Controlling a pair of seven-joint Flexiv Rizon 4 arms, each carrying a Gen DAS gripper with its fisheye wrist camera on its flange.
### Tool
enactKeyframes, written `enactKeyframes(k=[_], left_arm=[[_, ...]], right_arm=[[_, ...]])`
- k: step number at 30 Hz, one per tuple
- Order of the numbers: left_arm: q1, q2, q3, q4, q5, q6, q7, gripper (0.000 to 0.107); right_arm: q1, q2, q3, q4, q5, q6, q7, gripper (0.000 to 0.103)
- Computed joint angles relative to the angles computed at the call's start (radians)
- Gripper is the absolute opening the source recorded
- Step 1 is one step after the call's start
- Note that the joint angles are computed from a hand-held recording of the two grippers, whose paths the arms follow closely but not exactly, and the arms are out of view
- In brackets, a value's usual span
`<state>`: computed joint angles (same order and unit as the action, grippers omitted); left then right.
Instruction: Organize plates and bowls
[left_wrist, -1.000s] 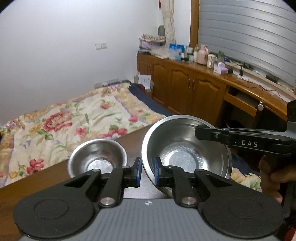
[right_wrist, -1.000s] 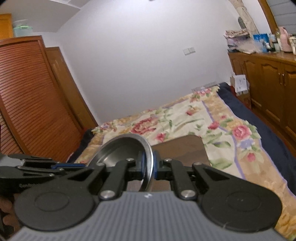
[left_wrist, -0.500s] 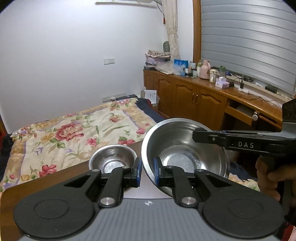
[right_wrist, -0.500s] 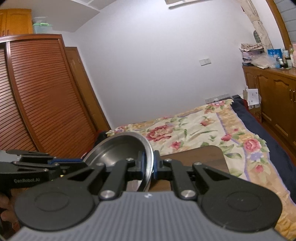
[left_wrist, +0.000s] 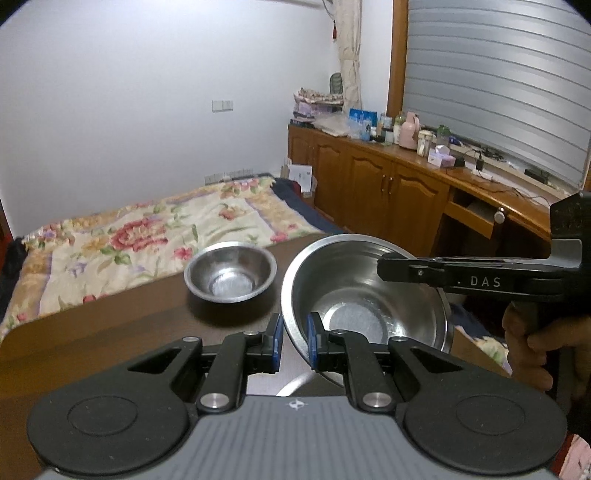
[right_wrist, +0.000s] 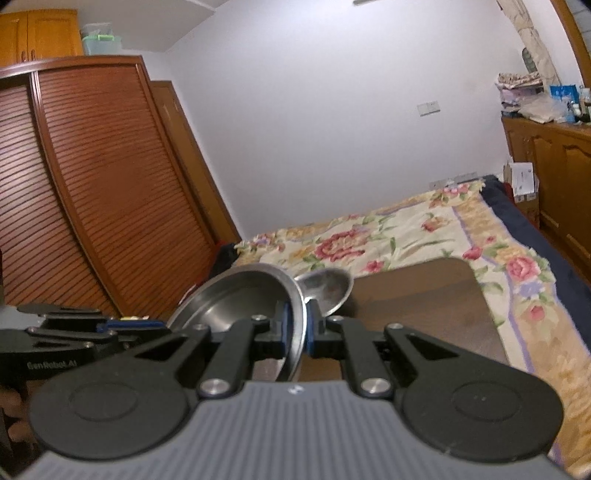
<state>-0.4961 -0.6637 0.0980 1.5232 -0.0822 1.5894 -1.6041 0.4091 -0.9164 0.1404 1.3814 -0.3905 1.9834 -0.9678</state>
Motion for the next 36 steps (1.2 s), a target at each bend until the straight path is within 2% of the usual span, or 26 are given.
enactKeyframes(k=[6, 12, 20, 25, 30, 36], left_arm=[[-0.003, 0.025, 0.001, 0.065, 0.003, 0.015, -0.011, 0.015], [0.029, 0.047, -0.047, 0.133, -0.015, 0.059, -0.006, 0.015], [0.012, 0.057, -0.043, 0.191, -0.041, 0.091, 0.001, 0.015], [-0.027, 0.052, -0.003, 0.212, -0.051, 0.104, 0.001, 0.015], [-0.089, 0.029, 0.072, 0.201, -0.057, 0.090, -0.010, 0.015], [-0.083, 0.027, 0.067, 0.205, -0.056, 0.091, -0.006, 0.015]], right_arm=[[0.010, 0.006, 0.009, 0.036, 0.000, -0.001, -0.002, 0.011], [0.013, 0.021, 0.020, 0.078, 0.003, 0.007, -0.003, 0.011], [0.026, 0.035, 0.011, 0.119, 0.006, 0.018, -0.017, 0.011], [0.041, 0.044, -0.002, 0.143, 0.018, 0.025, -0.038, 0.011], [0.117, 0.056, -0.080, 0.167, 0.092, 0.045, -0.100, 0.010], [0.133, 0.054, -0.089, 0.161, 0.126, 0.023, -0.146, 0.010]])
